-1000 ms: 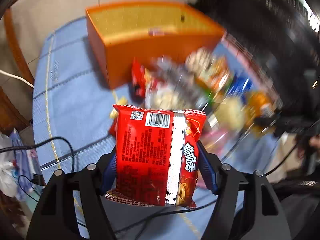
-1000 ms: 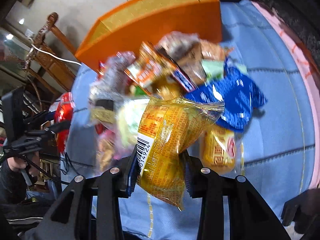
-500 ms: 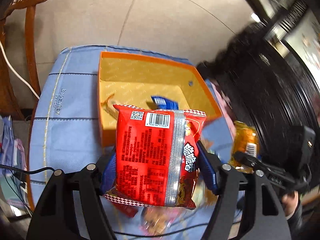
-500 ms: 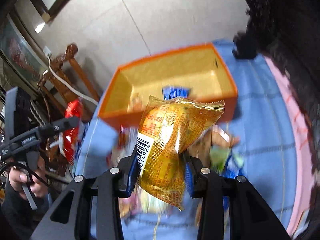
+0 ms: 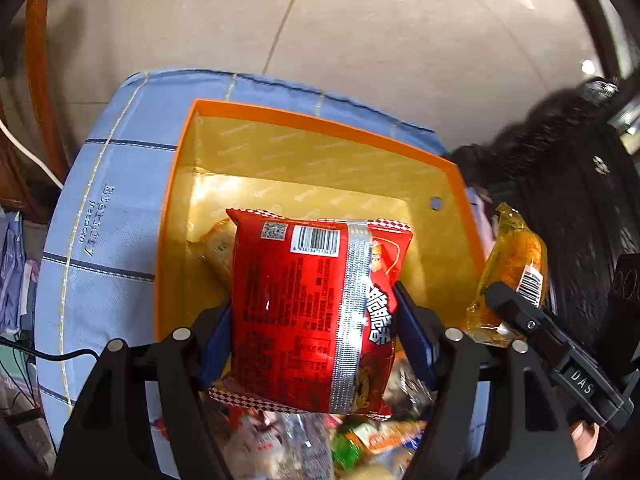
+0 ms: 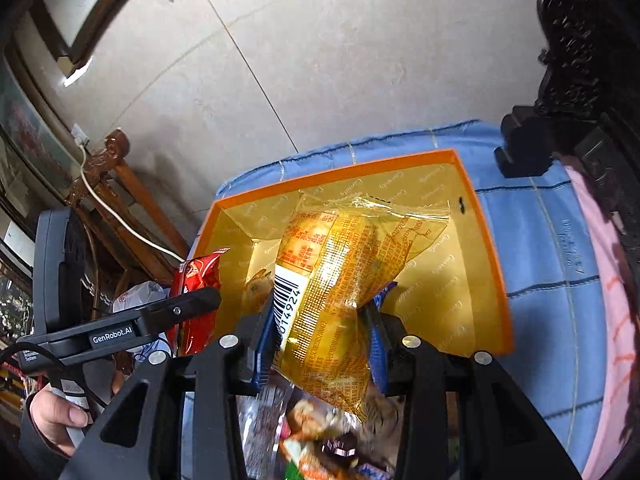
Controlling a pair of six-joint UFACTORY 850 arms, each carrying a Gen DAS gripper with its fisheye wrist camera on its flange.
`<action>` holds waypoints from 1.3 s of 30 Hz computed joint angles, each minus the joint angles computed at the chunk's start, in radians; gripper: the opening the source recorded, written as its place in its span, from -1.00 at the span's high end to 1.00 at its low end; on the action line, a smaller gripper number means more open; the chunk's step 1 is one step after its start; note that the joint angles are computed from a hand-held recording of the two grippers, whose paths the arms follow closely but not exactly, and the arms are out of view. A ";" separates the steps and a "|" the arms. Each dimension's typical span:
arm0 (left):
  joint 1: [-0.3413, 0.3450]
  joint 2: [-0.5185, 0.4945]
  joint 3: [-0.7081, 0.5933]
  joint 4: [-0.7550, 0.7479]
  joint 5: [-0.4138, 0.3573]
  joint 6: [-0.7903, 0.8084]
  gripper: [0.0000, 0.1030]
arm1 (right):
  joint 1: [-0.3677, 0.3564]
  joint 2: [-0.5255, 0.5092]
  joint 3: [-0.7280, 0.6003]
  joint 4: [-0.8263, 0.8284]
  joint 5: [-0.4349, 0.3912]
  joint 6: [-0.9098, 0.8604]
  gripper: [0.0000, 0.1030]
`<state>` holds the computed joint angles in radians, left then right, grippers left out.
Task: Organize snacks
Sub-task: 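Drop red wafer bag into box with left while right drops yellow bun bag, then grasp pink cookie bag with left gripper while right grasps yellow bread bun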
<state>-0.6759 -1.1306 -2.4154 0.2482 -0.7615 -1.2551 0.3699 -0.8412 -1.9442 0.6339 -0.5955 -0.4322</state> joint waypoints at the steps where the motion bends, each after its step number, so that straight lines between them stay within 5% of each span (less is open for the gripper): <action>1: 0.008 -0.006 -0.003 -0.004 0.002 -0.006 -0.37 | 0.001 -0.029 -0.037 -0.033 -0.010 0.046 0.22; 2: 0.014 -0.014 -0.013 -0.012 -0.006 -0.009 -0.52 | 0.002 -0.049 -0.063 -0.070 -0.020 0.090 0.14; 3: 0.020 -0.028 -0.036 -0.033 -0.026 -0.003 -0.88 | 0.005 -0.078 -0.101 -0.137 -0.044 0.171 -0.26; 5: 0.028 -0.011 0.004 -0.051 -0.004 -0.015 -0.91 | -0.003 -0.099 -0.116 -0.149 -0.077 0.233 -0.55; 7: 0.026 0.013 0.050 -0.037 0.035 0.012 -0.92 | -0.009 -0.090 -0.090 -0.125 -0.088 0.205 -0.55; 10: 0.019 0.020 0.062 -0.037 -0.015 0.033 -0.92 | -0.011 -0.016 0.038 -0.077 -0.030 0.100 -0.55; 14: 0.007 0.155 0.310 -0.070 0.140 0.027 -0.91 | -0.005 0.116 0.226 -0.024 0.073 -0.039 -0.57; 19: -0.046 0.233 0.411 0.063 0.129 -0.062 -0.92 | -0.002 0.254 0.428 0.096 0.105 -0.211 -0.60; 22: -0.069 0.311 0.533 0.122 0.218 -0.152 -0.92 | -0.002 0.317 0.526 0.142 0.107 -0.256 -0.61; 34: -0.132 0.440 0.809 -0.024 0.274 -0.154 -0.92 | 0.012 0.479 0.820 -0.010 0.185 -0.004 -0.72; 39: -0.166 0.428 0.809 -0.041 0.220 -0.075 -0.92 | 0.009 0.527 0.935 -0.201 0.273 0.203 -0.72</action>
